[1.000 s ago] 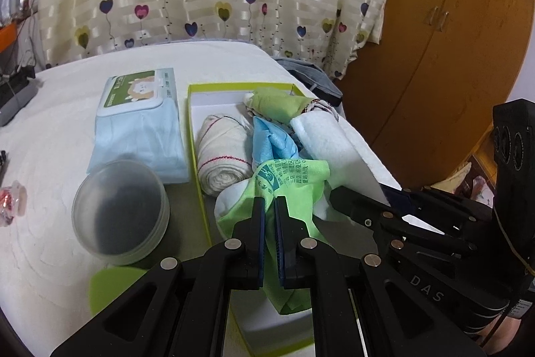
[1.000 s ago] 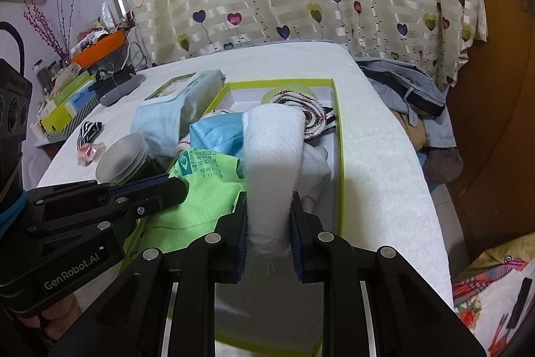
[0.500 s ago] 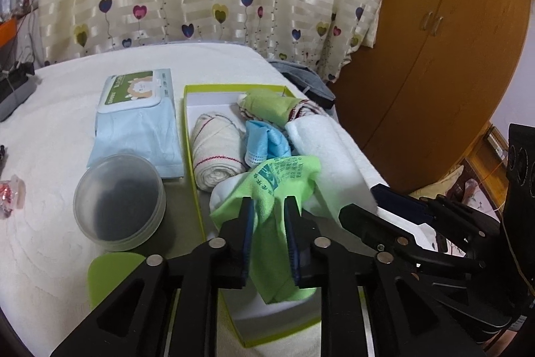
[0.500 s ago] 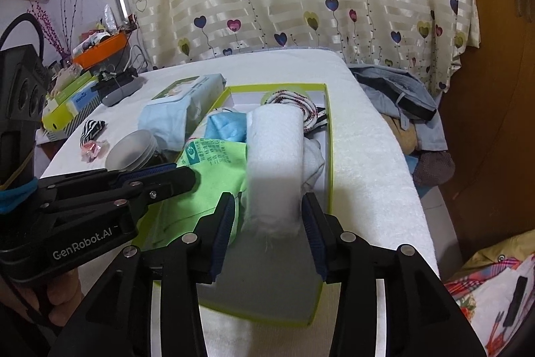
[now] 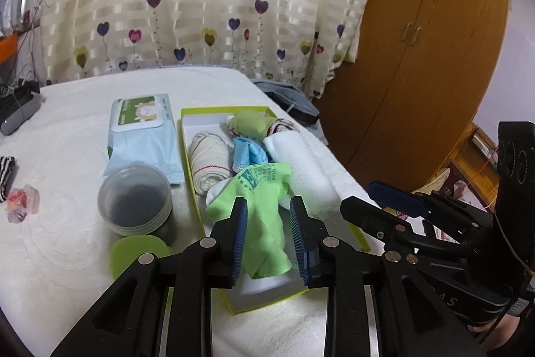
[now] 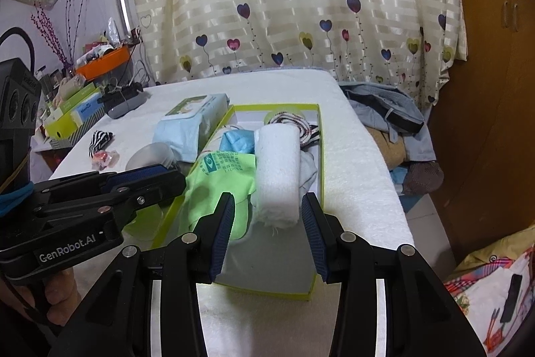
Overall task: Organize soft objects
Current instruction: 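Lower the cloth and towel roll into the box and open both tools, then withdraw both tools from the box toward the striped sock and plastic bag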
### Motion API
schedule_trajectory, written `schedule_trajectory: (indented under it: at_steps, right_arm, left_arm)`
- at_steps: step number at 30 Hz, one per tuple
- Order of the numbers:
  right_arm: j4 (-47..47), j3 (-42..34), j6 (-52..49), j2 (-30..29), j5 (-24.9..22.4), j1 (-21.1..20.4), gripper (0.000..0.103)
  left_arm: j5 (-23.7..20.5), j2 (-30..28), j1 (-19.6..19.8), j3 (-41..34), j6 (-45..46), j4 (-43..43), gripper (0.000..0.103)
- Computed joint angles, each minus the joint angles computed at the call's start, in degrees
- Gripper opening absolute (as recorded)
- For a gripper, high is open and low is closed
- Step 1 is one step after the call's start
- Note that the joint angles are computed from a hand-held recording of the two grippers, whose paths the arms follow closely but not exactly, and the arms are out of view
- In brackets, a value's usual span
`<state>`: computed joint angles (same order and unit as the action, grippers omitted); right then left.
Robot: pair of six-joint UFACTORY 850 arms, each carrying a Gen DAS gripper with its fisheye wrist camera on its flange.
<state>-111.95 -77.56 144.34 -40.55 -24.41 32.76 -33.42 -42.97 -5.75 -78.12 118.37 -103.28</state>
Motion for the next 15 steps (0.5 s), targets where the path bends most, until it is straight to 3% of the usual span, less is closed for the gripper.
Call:
schedule_trajectory:
  at_steps: [15]
  right_arm:
    - [1.8, -0.3, -2.7, 1.1, -2.6, 2.3, 0.043]
  left_arm:
    - [-3.1, 3.3, 2.6, 4.2, 4.6, -3.8, 0.027]
